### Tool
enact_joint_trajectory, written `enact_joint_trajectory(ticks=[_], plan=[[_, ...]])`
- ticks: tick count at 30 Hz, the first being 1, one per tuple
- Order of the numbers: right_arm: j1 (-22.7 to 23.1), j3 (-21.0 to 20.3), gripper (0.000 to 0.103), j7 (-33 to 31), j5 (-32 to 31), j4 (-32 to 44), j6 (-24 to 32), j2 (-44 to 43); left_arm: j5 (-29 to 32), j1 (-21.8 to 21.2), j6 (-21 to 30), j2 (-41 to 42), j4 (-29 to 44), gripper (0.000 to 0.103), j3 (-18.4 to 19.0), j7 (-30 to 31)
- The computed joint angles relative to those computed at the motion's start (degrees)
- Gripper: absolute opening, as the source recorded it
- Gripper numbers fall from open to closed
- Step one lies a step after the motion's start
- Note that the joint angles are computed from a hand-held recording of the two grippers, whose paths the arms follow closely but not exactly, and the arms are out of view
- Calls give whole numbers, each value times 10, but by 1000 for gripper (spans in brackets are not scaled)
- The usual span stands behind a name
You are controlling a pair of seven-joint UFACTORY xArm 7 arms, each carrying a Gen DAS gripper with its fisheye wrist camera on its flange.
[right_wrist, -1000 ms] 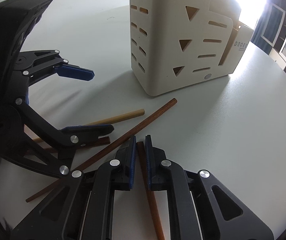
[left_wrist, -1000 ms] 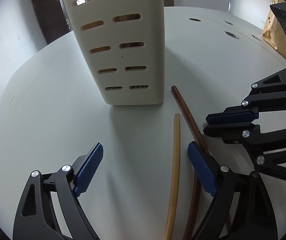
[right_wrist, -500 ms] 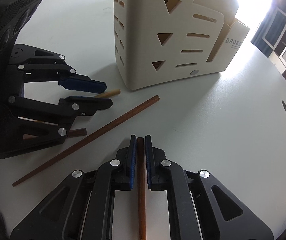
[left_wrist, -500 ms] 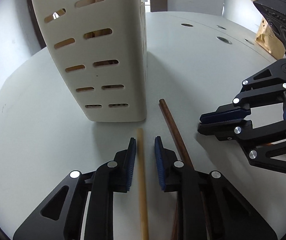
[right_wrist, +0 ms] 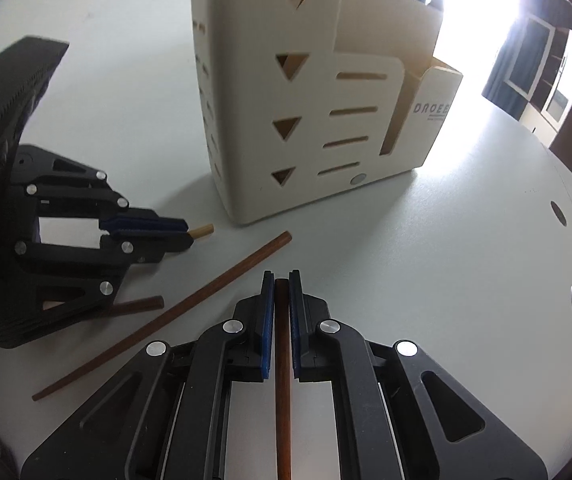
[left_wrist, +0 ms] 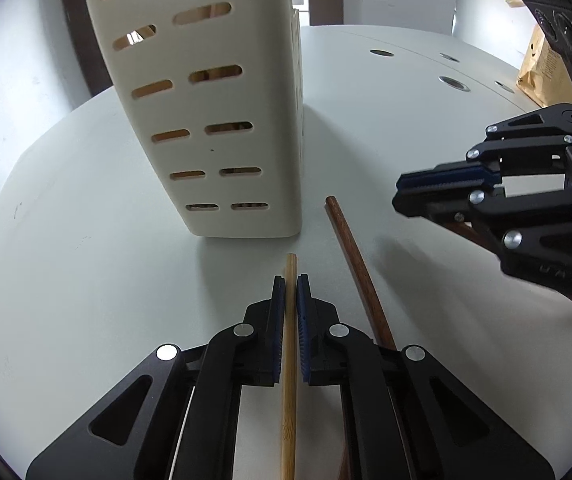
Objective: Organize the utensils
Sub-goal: 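Lift both held chopsticks upright and carry them above the cream holder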
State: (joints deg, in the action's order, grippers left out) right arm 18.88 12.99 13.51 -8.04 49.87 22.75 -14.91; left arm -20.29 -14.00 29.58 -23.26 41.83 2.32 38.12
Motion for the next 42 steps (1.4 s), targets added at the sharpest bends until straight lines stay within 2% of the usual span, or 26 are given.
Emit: enact_joint_trajectory(ticks=[3,6,11,13,17,20,22,29,33,37,40,42], plan=[[-27,11,8,56,-21,-35,-86,-40,-17,-3,-24,-30,-10,6,7,-8],[-46,19,8,81,-26,-63,-156,-75,-28,-1,-71,-72,-27,6,10,-40],[-114,74,8,118,-45,-80,-231,-119,-67,-49,-146,-140,-39,6,59,-57],[-172,120,8,137,-50,-82,-267,-137,-69,-60,-172,-153,-38,6,71,-73],[-372,278,8,172,-12,-76,-371,-174,-50,-31,-202,-155,-33,6,62,-141],[-418,316,7,163,24,-49,-399,-149,-38,-49,-194,-145,-17,6,85,-157],[-433,332,7,155,45,-33,-412,-131,-33,-59,-189,-142,-9,6,96,-162],[-477,371,8,109,104,21,-408,-116,-14,-71,-207,-149,6,6,106,-176],[-569,427,7,122,135,61,-405,-150,-15,-95,-207,-132,48,6,112,-183],[-610,438,7,148,135,85,-423,-175,-17,-94,-199,-99,106,6,102,-202],[-651,458,7,164,141,99,-467,-184,-30,-98,-197,-77,148,6,98,-218],[-705,490,8,166,167,103,-503,-217,-28,-80,-200,-54,175,6,81,-240]])
